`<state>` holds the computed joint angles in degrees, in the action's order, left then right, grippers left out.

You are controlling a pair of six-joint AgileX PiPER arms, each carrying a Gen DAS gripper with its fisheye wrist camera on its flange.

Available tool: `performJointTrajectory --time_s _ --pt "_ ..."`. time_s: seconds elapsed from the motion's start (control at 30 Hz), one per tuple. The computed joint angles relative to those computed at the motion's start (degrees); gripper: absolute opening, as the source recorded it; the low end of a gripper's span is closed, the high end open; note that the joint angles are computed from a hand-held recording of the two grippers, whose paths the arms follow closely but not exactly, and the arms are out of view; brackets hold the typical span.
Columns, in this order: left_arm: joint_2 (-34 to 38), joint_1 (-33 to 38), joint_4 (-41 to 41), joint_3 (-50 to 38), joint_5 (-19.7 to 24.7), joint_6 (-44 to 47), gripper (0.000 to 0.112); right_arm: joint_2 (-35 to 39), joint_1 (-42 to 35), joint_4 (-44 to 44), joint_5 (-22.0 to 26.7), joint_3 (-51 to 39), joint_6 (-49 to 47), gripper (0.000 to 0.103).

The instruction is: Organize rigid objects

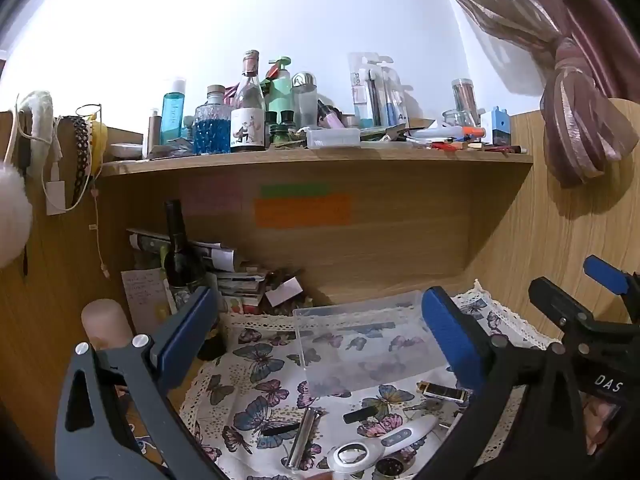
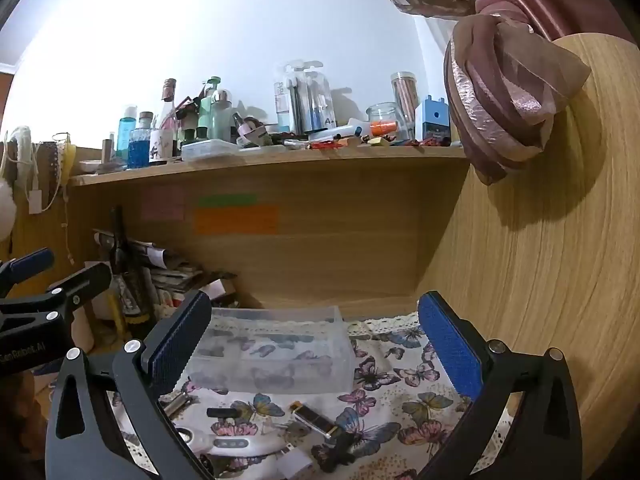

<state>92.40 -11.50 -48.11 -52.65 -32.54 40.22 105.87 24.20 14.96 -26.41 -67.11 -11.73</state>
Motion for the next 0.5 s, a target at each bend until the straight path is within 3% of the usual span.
performJointTrajectory --time_s 0.5 --pt "0.73 0.71 2.97 -0.01 0.41 -3.32 0.103 0.71 0.88 2.73 1.23 -1.03 -2.18 0.103"
